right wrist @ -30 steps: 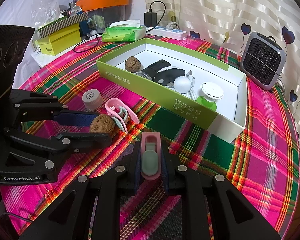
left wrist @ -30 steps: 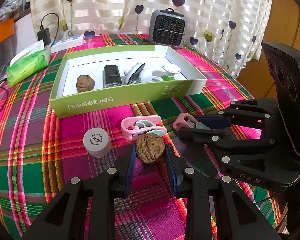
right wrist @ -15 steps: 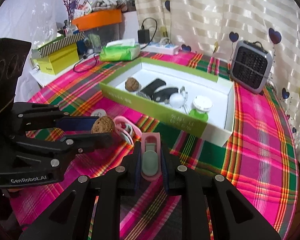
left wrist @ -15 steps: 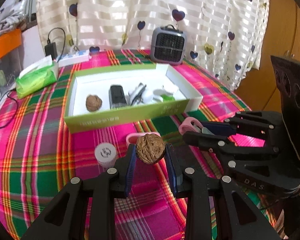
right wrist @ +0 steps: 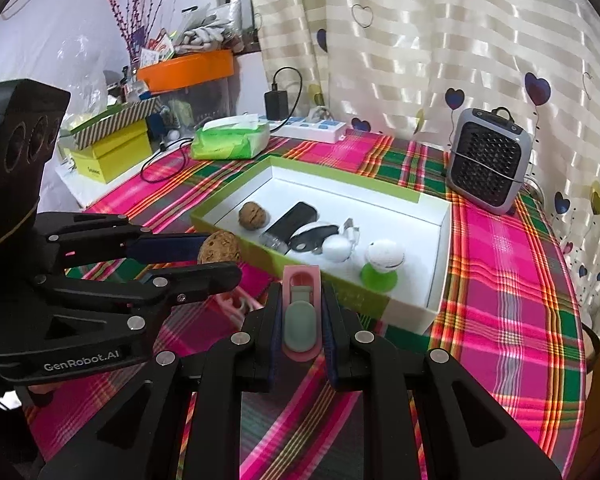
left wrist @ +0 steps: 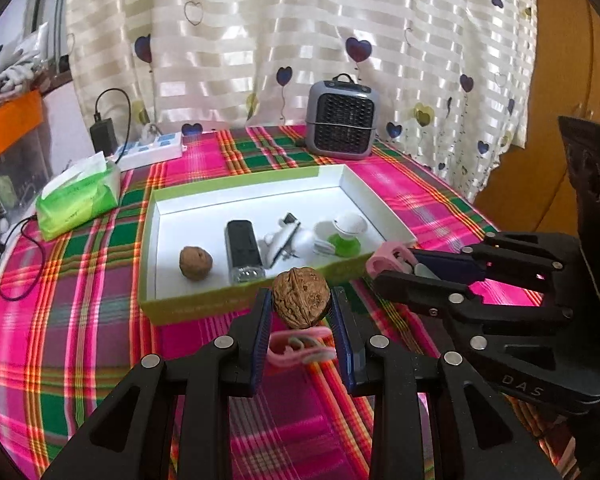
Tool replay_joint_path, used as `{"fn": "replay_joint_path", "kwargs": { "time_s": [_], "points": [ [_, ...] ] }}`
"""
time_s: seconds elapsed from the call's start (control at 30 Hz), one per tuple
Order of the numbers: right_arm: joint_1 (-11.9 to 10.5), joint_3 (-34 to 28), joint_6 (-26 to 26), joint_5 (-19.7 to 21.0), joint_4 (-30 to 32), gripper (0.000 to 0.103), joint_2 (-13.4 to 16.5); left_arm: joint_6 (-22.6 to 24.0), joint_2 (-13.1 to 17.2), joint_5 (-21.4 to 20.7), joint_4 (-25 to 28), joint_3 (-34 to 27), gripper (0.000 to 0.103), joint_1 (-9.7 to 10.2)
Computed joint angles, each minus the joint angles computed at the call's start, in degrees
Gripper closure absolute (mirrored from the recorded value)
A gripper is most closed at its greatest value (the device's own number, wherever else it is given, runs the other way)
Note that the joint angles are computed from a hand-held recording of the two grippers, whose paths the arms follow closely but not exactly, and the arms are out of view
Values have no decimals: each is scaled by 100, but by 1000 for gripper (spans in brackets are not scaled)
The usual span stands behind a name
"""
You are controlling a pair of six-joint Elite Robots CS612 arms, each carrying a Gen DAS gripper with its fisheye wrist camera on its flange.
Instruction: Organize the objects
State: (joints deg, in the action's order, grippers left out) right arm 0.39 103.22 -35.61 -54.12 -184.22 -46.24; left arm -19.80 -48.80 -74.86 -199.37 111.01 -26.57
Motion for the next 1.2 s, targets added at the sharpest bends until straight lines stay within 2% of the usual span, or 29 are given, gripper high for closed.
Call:
{"fn": "replay_joint_path", "kwargs": {
  "time_s": [0.13,0.6,1.2],
  "points": [
    [18,-102,75,-35,6,85,43,55,41,215,94,-103,76,1],
    [131,-452,154,-151,112,85,195,111,140,128,183,-352,76,149],
    [188,-890,419,-291,418,85,459,-87,293,175,242,-550,76,390]
  ]
}}
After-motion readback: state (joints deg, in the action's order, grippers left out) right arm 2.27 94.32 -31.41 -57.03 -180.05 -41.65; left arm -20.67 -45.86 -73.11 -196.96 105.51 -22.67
